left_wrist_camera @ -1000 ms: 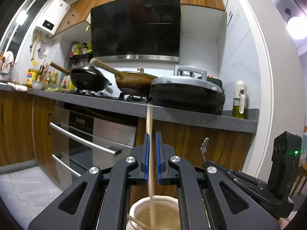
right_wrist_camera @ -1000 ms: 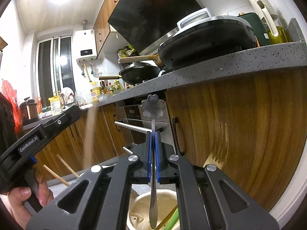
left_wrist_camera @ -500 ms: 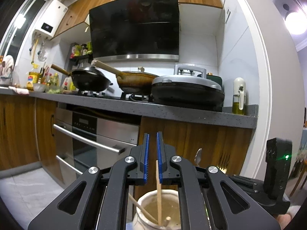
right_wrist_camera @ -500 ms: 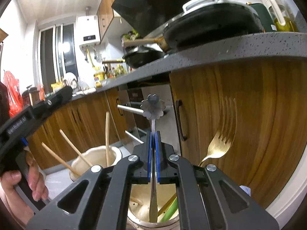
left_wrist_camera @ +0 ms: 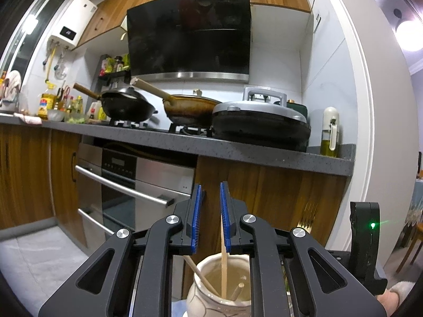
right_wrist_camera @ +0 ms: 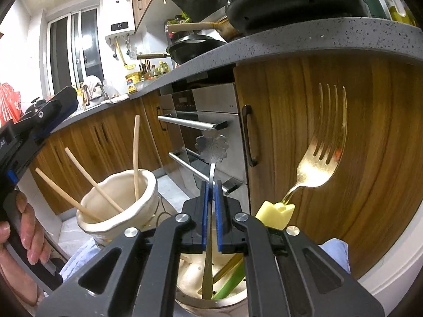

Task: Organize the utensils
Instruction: 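Open the right tool to release the silver spoon into the short cup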

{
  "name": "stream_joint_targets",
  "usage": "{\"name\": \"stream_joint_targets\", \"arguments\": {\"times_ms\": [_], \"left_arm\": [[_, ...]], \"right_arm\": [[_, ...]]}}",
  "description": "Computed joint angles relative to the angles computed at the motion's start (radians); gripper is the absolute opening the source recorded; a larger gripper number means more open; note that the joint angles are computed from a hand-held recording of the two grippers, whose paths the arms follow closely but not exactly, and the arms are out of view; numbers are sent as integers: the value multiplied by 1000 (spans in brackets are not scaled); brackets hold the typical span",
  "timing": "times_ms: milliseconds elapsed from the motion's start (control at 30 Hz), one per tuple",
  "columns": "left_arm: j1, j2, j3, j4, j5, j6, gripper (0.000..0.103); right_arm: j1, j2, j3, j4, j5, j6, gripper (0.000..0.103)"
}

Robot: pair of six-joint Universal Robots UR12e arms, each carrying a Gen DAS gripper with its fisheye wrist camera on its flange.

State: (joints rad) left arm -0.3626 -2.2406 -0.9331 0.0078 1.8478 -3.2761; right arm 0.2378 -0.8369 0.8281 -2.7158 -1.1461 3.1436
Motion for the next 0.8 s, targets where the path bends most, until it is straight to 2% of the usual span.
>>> {"name": "stream_joint_targets", "arguments": {"times_ms": [33, 67, 100, 233, 300, 433, 500, 533, 700, 733, 800], "left_arm": [[-1, 3, -4, -4, 3, 3, 15], [-2, 5, -8, -6, 7, 5, 15], [-4, 9, -13, -10, 14, 9, 15], [-12, 34, -49, -22, 44, 11, 15], [-19, 48, -72, -20, 67, 12, 15], [-36, 85, -130, -39, 120, -32, 21], [-44, 103, -158, -50, 137, -68, 28], [-50, 109, -170, -54, 152, -81, 30], [-84, 134, -228, -46, 219, -93, 59], [-91, 140, -245, -34, 227, -100, 62], [-98, 149, -275, -15, 232, -120, 77]], "right_arm": [[2, 2, -7, 10, -5, -5, 8], [2, -3, 0, 9, -12, -6, 18], [2, -8, 9, 0, -6, -3, 21], [-2, -48, 70, -49, -17, 13, 22], [-5, -71, 103, -62, -18, 18, 33], [-6, -123, 177, -87, -53, -9, 42], [-11, -150, 223, -123, -45, 0, 58], [-14, -161, 244, -140, -42, 5, 59], [-20, -204, 325, -195, -36, 11, 76], [-21, -213, 344, -204, -40, 8, 77], [-22, -223, 364, -205, -42, -1, 79]]}}
